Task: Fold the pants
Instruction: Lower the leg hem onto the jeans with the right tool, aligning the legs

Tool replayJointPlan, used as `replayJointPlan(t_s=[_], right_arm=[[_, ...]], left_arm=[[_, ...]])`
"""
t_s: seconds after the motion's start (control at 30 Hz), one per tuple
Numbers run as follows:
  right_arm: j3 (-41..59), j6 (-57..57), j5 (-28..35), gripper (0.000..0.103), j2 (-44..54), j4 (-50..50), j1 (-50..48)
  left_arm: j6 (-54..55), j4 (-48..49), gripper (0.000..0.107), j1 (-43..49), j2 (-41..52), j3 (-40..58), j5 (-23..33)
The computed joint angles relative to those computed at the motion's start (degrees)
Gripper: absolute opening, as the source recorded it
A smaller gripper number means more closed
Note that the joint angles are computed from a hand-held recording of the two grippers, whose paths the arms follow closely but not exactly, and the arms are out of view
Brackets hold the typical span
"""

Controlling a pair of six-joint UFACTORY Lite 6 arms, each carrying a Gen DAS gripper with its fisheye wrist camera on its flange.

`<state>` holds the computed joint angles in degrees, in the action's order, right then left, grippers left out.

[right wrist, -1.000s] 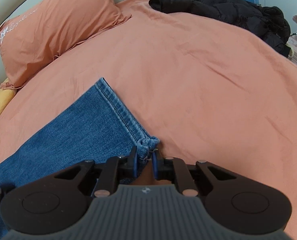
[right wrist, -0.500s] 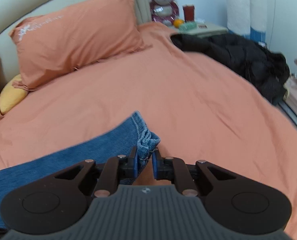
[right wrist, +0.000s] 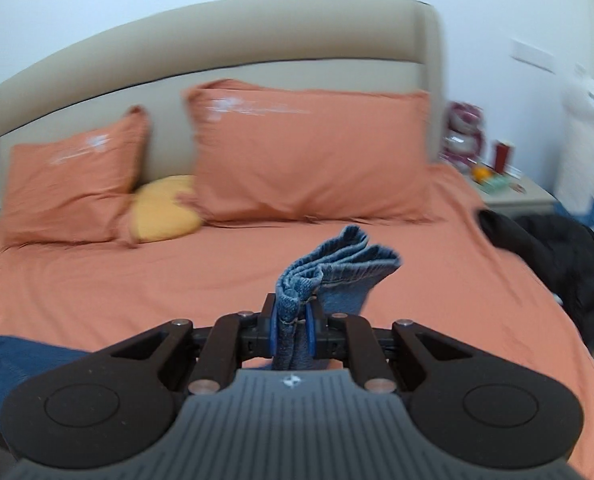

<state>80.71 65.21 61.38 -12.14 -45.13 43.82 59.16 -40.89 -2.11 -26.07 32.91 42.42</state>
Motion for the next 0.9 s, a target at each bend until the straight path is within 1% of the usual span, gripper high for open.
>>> replayJointPlan(t_s=[0.1,0.13,0.17,0.23,0.27,0.3,0.37,0.4,0.43,0.5,0.57,0.63,0.67,0.7,0.73,0.8,0.83,0.87,0.9], right_arm=[[11.8,2.6,1.5,0.009,12.1,-0.6,6.6],[15.6,3.2,1.4,0.009,16.2,-0.4,8.1],[19.1,4.7,1.8,0.009,20.3,-0.6,10.5],[25.5,6.5,1.1,0.009,27.8,0.6,12.9],[27.4,8.0,0.3,0.009,30.7,1.3,13.8],[28.7,9.3,-0.8,0.008,33.2,2.1,14.7],[28.9,13.2,-4.9,0.008,37.1,2.9,16.2],[28.2,15.3,-7.4,0.008,38.7,3.5,16.8],[25.5,17.2,-10.9,0.008,39.5,4.3,16.6],[25.6,19.9,-14.7,0.008,44.2,6.4,18.1],[25.7,20.4,-18.2,0.009,48.8,9.5,19.1],[28.1,20.1,-18.5,0.009,53.8,11.4,20.6],[27.6,19.6,-19.7,0.009,55.0,12.6,20.6],[26.6,18.3,-21.3,0.009,55.6,14.1,19.8],[27.5,17.1,-21.1,0.009,57.2,15.2,19.7],[27.2,15.9,-21.6,0.010,58.6,15.7,20.0],[27.6,15.6,-21.7,0.010,59.1,15.6,20.0],[27.7,15.9,-22.0,0.014,59.2,15.3,20.1],[28.0,15.2,-23.1,0.023,59.4,16.1,19.6]], left_arm=[[5.9,-1.0,0.008,11.3,-0.6,1.3,4.8],[8.1,-1.4,0.012,15.6,-0.4,2.0,7.0],[9.3,-1.7,0.016,18.4,-0.2,2.6,8.0],[11.0,-1.9,0.016,23.8,0.3,3.8,9.4],[10.1,-2.1,0.017,23.9,0.4,4.0,8.7],[11.2,-2.6,0.017,26.4,0.6,4.3,9.4],[13.3,-4.3,0.021,30.7,2.8,6.4,10.6],[13.9,-4.5,0.022,32.7,3.7,7.5,12.3],[14.4,-4.7,0.022,34.6,5.6,8.8,14.2],[12.0,-3.5,0.022,36.2,7.8,10.8,15.6],[13.4,-4.1,0.029,38.9,10.4,12.2,17.4],[12.4,-3.6,0.031,39.5,14.3,14.2,18.9],[12.2,-3.8,0.032,40.0,16.2,14.9,19.7],[12.5,-4.0,0.035,41.1,18.3,15.7,21.0],[12.0,-4.5,0.040,41.0,20.6,16.4,21.2],[11.6,-5.5,0.043,41.2,24.6,17.3,21.6],[10.9,-6.2,0.047,40.5,26.1,17.6,21.6],[10.4,-7.0,0.053,39.9,27.6,17.8,21.4],[9.8,-8.0,0.055,39.2,28.7,18.2,21.1]])
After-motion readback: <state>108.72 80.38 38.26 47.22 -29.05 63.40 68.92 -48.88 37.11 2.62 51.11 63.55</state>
